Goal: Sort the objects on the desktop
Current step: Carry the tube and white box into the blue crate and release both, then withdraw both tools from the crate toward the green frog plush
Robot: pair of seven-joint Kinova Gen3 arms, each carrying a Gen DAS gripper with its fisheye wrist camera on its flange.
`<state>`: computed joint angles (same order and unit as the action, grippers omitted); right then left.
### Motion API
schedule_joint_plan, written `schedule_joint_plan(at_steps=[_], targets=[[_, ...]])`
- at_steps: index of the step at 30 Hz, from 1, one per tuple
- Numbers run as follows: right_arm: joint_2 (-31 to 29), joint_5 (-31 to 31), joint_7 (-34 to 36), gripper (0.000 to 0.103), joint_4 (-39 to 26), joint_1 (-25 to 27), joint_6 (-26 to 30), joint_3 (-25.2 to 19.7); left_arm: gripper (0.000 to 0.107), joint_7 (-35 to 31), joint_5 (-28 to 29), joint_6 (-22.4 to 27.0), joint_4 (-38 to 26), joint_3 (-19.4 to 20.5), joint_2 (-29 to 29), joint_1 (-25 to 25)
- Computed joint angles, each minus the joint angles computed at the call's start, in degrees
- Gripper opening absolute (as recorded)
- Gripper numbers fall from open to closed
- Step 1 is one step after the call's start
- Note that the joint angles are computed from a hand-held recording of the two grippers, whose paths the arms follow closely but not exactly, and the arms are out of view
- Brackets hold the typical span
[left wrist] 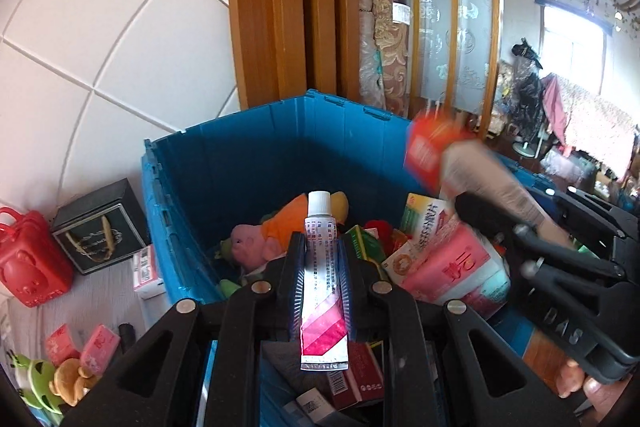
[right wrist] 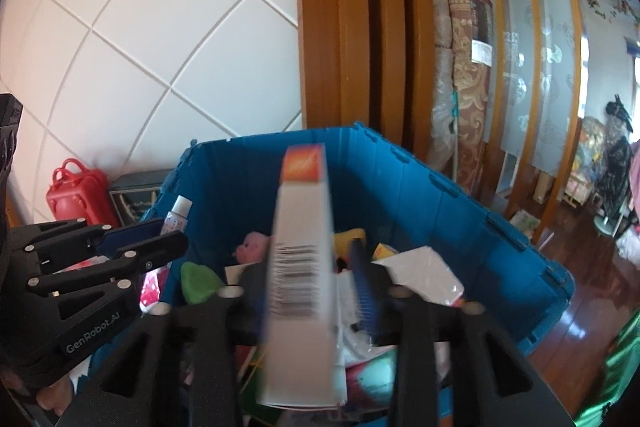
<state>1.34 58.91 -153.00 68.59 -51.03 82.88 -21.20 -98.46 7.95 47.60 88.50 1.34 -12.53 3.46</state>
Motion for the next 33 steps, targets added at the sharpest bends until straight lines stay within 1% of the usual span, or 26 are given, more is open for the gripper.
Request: schedule_joint_plan(at_steps=[1,2,3,4,5,6,7,8,9,11,14,17,19,23,24,25,27,29,31,33], targets=[[0.28,1.08,-0.28,0.082,-0.11,-0.30,0.86,-0.19,0.016,-0.31,0.46,0.14,-0.11,-0.33,0.13,0.13],[0.37,2.15,-0.61,0.085,-0.01,-0.70,1.46,-0.30,0.020,-0.46,0.71,0.35,-0.18,-0.44,0.16,0.20],[0.26,2.51,-0.82,0.085,0.14,-0.87,1.47,-0.25,0.032,-0.33,0.49,0.44,-0.24,-0.26,0.18,0.10],[0.12,2.74,-1.15,0.085,0.25,-0.99,1.55,-0.25,0.038,0.56,-0.47,0.12,-0.01,0.39,0.00,-0.29],[-0.04,3.22,-1.63,0.086,0.34,-1.12,1.96,-0.33,0.051,2.39,-2.30,-1.02,0.70,1.52,-0.47,-1.05],[-0.15,3.48,-1.86,0.091,0.30,-1.12,2.27,-0.36,0.061,3.79,-3.62,-2.31,1.49,2.23,-1.01,-1.55],[-0.22,3.73,-2.29,0.099,0.21,-1.14,2.76,-0.47,0.066,4.26,-4.06,-3.44,2.25,2.14,-1.57,-1.61],[-0.35,4.01,-2.97,0.103,0.14,-1.15,3.24,-0.56,0.075,4.00,-3.64,-4.16,2.73,1.42,-1.99,-1.31],[-0.53,4.15,-3.41,0.103,0.20,-1.11,3.53,-0.66,0.080,3.22,-2.57,-4.55,3.02,0.27,-2.24,-0.77],[-0.60,3.83,-3.64,0.103,-0.29,-0.96,4.25,-0.92,0.081,1.92,-0.99,-4.70,3.33,-1.41,-2.73,-0.26],[-0.35,4.53,-4.54,0.103,-1.10,-1.41,5.23,-1.56,0.081,2.18,-1.63,-5.33,4.39,-1.77,-4.14,-1.52],[0.75,5.87,-4.67,0.103,-2.86,-3.05,6.55,-1.89,0.081,2.46,-2.59,-5.99,5.78,-2.46,-5.78,-2.79],[1.89,7.33,-4.60,0.103,-4.37,-4.87,7.05,-1.92,0.082,1.66,-2.46,-5.53,6.35,-4.02,-6.66,-3.10],[4.58,9.80,-3.77,0.103,-8.04,-9.47,7.05,-0.78,0.082,-1.21,-1.25,-3.52,7.22,-8.48,-8.25,-3.81],[5.45,10.30,-3.19,0.103,-9.32,-10.66,6.97,-0.43,0.082,-2.21,-0.70,-3.08,7.60,-9.86,-8.80,-3.91],[6.45,10.88,-2.53,0.103,-10.76,-11.99,7.10,-0.12,0.082,-3.94,0.09,-2.28,7.91,-12.05,-9.40,-3.72],[8.83,12.10,-0.73,0.103,-14.16,-14.65,6.93,0.58,0.082,-6.51,1.27,-1.27,8.50,-15.08,-10.19,-4.07],[11.44,12.93,1.10,0.103,-17.83,-17.26,6.47,1.36,0.082,-8.42,1.82,-0.57,9.32,-18.21,-11.12,-5.50],[13.76,13.11,2.70,0.103,-21.16,-19.50,5.83,2.22,0.082,-10.26,2.23,0.29,9.66,-20.64,-11.34,-6.68],[16.58,12.50,5.13,0.103,-25.52,-21.40,4.89,2.99,0.082,-12.85,2.61,1.15,10.13,-24.04,-11.57,-7.81]])
